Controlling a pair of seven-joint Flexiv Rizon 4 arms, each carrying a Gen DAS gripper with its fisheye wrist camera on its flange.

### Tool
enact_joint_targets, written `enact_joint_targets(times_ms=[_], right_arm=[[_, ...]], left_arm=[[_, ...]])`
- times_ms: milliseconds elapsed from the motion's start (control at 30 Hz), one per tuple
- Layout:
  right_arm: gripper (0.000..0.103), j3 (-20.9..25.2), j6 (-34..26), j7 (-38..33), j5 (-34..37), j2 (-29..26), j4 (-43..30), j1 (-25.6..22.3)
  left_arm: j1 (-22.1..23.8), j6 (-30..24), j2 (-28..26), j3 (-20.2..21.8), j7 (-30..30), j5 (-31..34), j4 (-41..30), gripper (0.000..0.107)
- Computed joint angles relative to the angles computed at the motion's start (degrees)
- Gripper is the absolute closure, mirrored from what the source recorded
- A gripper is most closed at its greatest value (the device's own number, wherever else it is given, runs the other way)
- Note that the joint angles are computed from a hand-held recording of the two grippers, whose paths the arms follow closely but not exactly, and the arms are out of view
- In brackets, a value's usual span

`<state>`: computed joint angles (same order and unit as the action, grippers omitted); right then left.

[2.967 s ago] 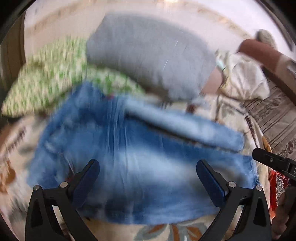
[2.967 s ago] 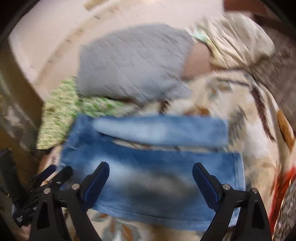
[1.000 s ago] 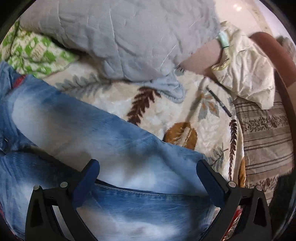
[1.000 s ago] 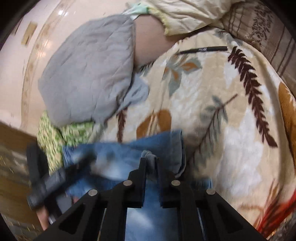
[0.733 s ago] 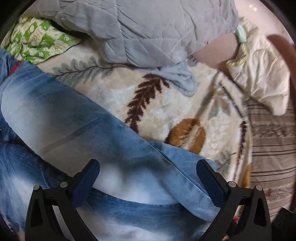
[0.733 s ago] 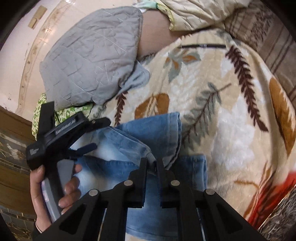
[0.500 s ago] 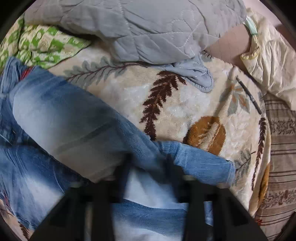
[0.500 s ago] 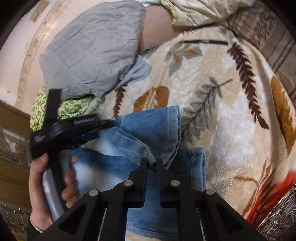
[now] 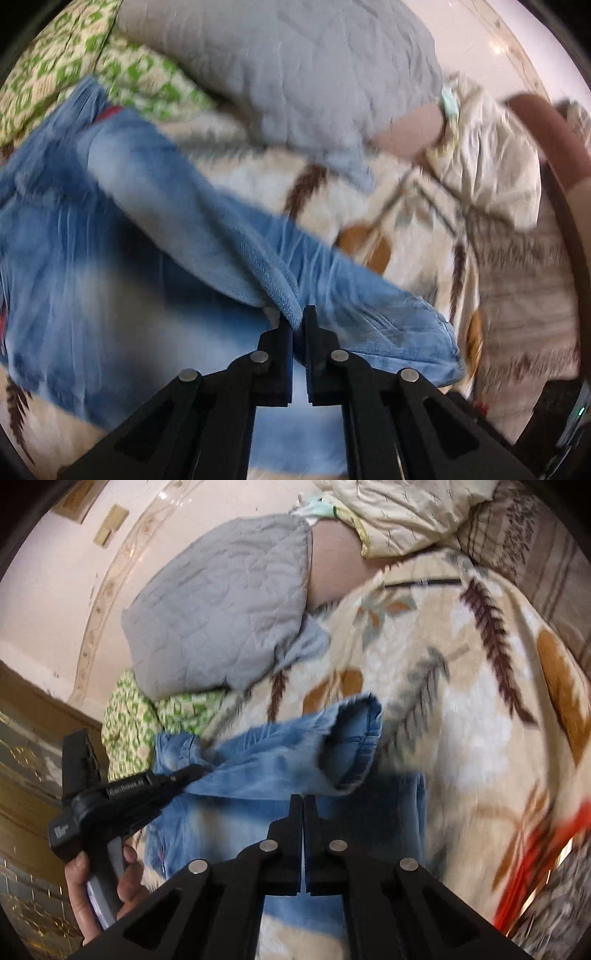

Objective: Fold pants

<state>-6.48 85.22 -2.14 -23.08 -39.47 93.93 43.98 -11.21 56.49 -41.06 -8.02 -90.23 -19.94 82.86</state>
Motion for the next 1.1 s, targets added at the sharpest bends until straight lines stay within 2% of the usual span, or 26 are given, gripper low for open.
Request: enact_joint_targets(times_ms=[67,100,167,233,267,300,333,367,400,467,500,533,567,600,633,667,700,767,800,833,867,900,933,1000,1100], right_arm=[[0.102,0.58,-3.1,1.0,0.26,0.41,0.61,0.34],[0.1,0.01,-0.74,2.48,0.67,0.33,1.61,0.49],[0.1,-5.71,7.7,6.99,2.6,0.22,5.17,3.97],[0.098,-9.27,7.08,8.21,4.72,0.58,6.4,6.81],[0.087,-8.29,6.14,7.69,5.24,0.53,5.97,6.08],[0.065,-6.4,6.13,7.04,5.55,0.14,5.33,4.59],[0.049,-4.09,6.77,5.94,6.14,-0.69,4.17,2.69],[0.025,-3.64,7.01,5.61,6.43,-1.21,3.36,2.27],[0.024,-3.12,6.3,5.89,5.42,-1.47,2.58,1.64],[0.024,2.98,0.63,1.03,5.56,-2.67,-1.35,-2.77],[0.024,6.55,-1.32,-0.85,5.98,-3.61,-3.06,-5.34],[0.024,11.02,-2.82,-2.98,7.22,-4.87,-4.69,-8.32],[0.026,13.61,-4.1,-4.55,8.23,-5.68,-5.82,-9.96],[0.03,15.76,-5.2,-5.96,9.39,-6.48,-6.73,-11.28],[0.034,16.75,-5.43,-6.79,10.47,-7.08,-7.3,-11.85],[0.045,17.39,-5.4,-7.78,11.23,-7.4,-7.62,-12.2],[0.055,17.97,-5.51,-8.84,11.85,-7.79,-8.19,-12.52],[0.06,18.37,-7.01,-9.47,13.41,-8.5,-9.35,-12.7],[0.063,18.72,-7.81,-9.66,14.23,-9.15,-10.38,-12.87],[0.066,18.95,-8.47,-9.96,14.92,-9.51,-11.03,-13.0],[0.074,18.56,-9.35,-10.25,15.07,-9.57,-11.57,-12.73],[0.082,18.06,-10.82,-10.71,14.86,-9.55,-12.23,-12.39],[0.087,17.11,-12.55,-10.66,14.55,-9.44,-12.72,-11.78],[0.096,16.12,-10.54,-10.29,15.23,-9.0,-11.8,-11.29],[0.097,11.28,-4.99,-9.52,13.1,-6.47,-8.37,-8.3]], left_arm=[[0.26,0.48,0.25,-0.16,0.82,0.09,3.26,0.102],[0.36,0.92,0.08,-0.07,0.58,-0.11,4.27,0.103],[1.01,0.94,-0.67,-0.51,0.34,-1.11,5.45,0.103],[2.64,1.36,-0.74,-2.34,1.59,-3.42,7.1,0.102],[3.04,1.58,-0.63,-2.82,2.47,-3.97,7.46,0.102],[3.29,1.98,-0.41,-3.17,3.19,-4.47,7.81,0.102],[3.75,2.36,0.01,-3.81,4.24,-5.21,8.31,0.102],[3.73,2.28,0.07,-3.91,4.77,-5.48,8.18,0.102],[3.6,2.09,0.21,-3.71,5.09,-5.49,8.03,0.099],[3.4,1.68,0.48,-3.53,5.96,-5.49,7.6,0.096],[3.01,1.34,0.28,-3.16,5.9,-5.23,6.94,0.091],[2.65,0.58,0.07,-2.62,5.72,-4.76,6.11,0.078],[2.47,0.28,-0.16,-2.39,5.54,-4.65,5.62,0.07],[2.61,0.73,-0.21,-2.62,5.7,-5.05,5.68,0.054],[2.87,2.05,0.17,-3.02,6.11,-5.65,6.5,0.041],[2.53,2.31,0.12,-2.58,5.86,-5.3,6.34,0.036],[1.8,1.45,-0.24,-1.55,5.05,-4.24,5.36,0.032],[1.04,-2.9,-1.75,-0.14,3.48,-2.42,2.24,0.032],[0.95,-4.07,-2.38,0.1,2.67,-2.2,1.34,0.033],[0.63,-4.57,-3.33,0.43,1.48,-1.95,0.14,0.043],[0.63,-4.01,-3.72,0.27,1.22,-1.9,-0.18,0.055],[0.44,-3.99,-4.09,0.44,0.96,-1.4,-0.75,0.086],[-0.15,-5.17,-4.54,1.39,-0.18,-0.3,-1.96,0.101],[0.87,-3.49,-3.82,0.06,-0.44,-1.62,-0.42,0.101],[2.48,3.79,-0.28,-2.91,3.44,-3.78,4.79,0.102]])
